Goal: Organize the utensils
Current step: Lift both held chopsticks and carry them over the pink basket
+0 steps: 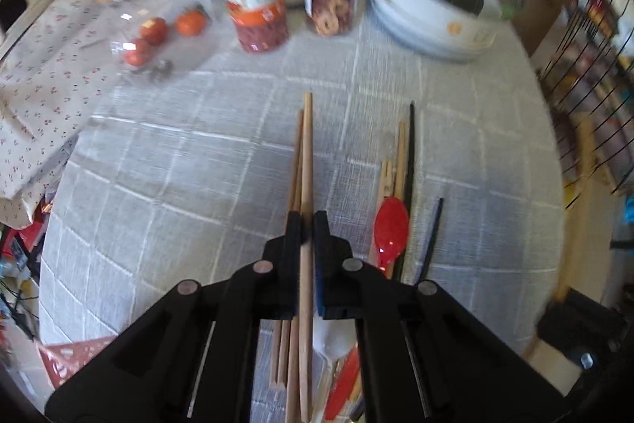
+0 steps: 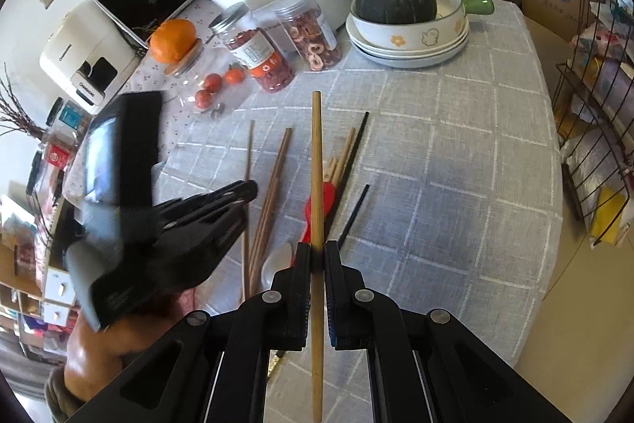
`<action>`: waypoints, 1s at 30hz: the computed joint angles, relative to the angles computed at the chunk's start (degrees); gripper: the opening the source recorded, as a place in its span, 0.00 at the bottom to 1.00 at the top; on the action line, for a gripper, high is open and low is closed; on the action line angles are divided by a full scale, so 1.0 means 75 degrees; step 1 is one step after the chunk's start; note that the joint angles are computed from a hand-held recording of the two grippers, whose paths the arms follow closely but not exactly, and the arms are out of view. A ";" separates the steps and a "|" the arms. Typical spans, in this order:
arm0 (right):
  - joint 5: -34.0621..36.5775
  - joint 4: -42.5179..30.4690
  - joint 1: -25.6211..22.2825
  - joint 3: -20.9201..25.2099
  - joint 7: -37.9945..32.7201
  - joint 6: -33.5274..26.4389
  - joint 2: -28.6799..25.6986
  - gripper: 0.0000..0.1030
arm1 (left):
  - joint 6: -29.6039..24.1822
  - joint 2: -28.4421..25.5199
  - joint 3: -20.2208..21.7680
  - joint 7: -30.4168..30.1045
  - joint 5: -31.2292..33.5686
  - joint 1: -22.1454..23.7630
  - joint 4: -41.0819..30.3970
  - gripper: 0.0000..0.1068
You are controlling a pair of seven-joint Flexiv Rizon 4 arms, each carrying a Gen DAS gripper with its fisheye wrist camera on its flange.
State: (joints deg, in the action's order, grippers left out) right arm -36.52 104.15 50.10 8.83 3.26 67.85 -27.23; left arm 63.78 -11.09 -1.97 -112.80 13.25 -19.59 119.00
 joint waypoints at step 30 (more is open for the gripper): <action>-0.3109 -0.0974 0.0859 -0.0942 0.1267 0.0522 -0.0384 0.06 | 0.4606 0.4310 0.0150 0.0366 -0.0835 0.2565 0.3874 0.07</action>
State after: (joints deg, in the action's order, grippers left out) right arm -59.84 96.84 56.54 1.76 12.76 71.76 -30.11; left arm 98.32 21.24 -0.85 -110.05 6.99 -0.35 148.05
